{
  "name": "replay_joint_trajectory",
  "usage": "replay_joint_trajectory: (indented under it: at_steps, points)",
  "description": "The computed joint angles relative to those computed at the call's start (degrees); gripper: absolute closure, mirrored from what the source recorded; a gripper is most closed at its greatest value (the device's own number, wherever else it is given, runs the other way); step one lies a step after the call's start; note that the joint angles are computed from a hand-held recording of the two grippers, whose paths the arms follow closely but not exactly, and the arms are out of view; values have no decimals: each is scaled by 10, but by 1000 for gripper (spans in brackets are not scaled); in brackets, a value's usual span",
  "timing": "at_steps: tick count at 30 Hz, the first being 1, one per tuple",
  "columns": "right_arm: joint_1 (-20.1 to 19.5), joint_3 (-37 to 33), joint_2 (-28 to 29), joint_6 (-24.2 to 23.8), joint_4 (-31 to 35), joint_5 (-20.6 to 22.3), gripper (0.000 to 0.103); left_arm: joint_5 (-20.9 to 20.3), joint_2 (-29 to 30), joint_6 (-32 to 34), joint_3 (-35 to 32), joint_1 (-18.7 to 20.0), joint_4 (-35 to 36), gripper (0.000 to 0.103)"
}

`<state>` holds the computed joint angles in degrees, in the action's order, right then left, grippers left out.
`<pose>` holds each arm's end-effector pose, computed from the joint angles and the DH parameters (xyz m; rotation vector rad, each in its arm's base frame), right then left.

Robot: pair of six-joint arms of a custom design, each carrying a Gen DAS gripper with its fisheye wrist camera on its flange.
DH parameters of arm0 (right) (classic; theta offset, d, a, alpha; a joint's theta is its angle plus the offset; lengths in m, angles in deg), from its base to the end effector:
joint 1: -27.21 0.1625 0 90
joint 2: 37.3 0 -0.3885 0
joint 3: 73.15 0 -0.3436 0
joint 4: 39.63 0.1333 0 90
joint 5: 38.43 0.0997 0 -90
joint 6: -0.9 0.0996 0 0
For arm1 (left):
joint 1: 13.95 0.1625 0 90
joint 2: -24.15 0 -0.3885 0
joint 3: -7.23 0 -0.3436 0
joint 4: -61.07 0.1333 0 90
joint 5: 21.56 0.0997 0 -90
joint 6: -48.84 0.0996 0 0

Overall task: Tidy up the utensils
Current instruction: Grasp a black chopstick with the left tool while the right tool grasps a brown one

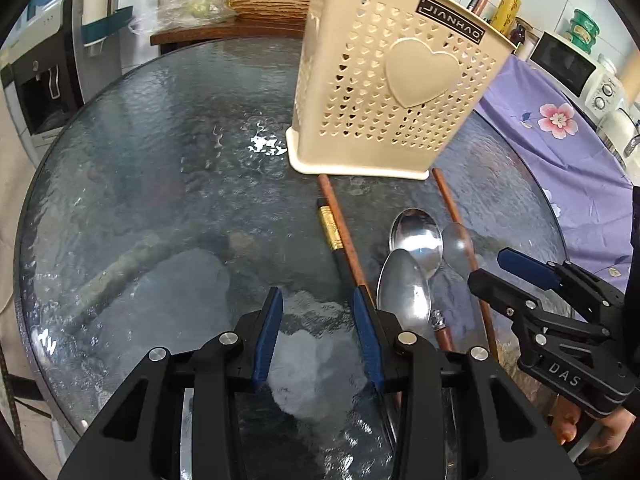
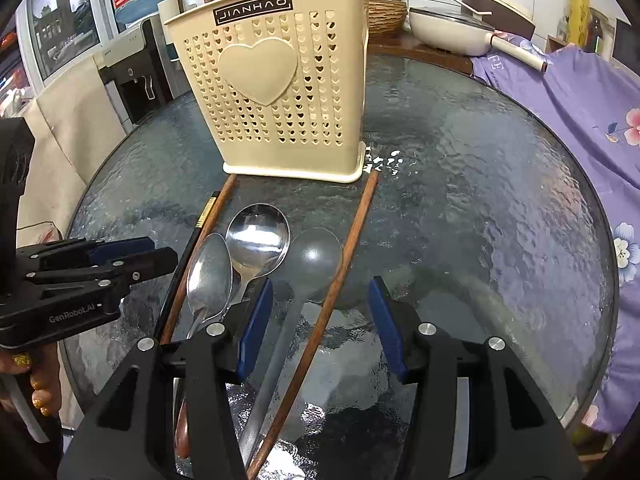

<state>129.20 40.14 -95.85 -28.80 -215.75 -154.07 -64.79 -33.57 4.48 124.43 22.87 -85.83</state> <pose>0.1989 -0.5026 0.1886 0.7562 -2.4446 0.6193 -0.2597 -0.4516 0.1223 0.2134 2.4549 -0.7648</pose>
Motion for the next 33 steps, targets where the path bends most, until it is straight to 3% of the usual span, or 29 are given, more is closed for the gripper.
replay_joint_trajectory:
  at_steps: [4,10,18,27,33]
  points:
    - [-2,0,-1,0,3,1,53,-9,3,5,1,0,-18,67]
    - [-3,-9,5,1,2,-8,53,11,19,2,-15,-6,14,67]
    - [-5,-35,9,18,25,-12,53,59,44,-15,-61,-9,123,67]
    - [-1,-105,50,55,68,-38,53,58,40,-1,-69,5,115,72]
    - [-2,-162,88,106,91,-64,69,66,46,0,-81,11,125,79]
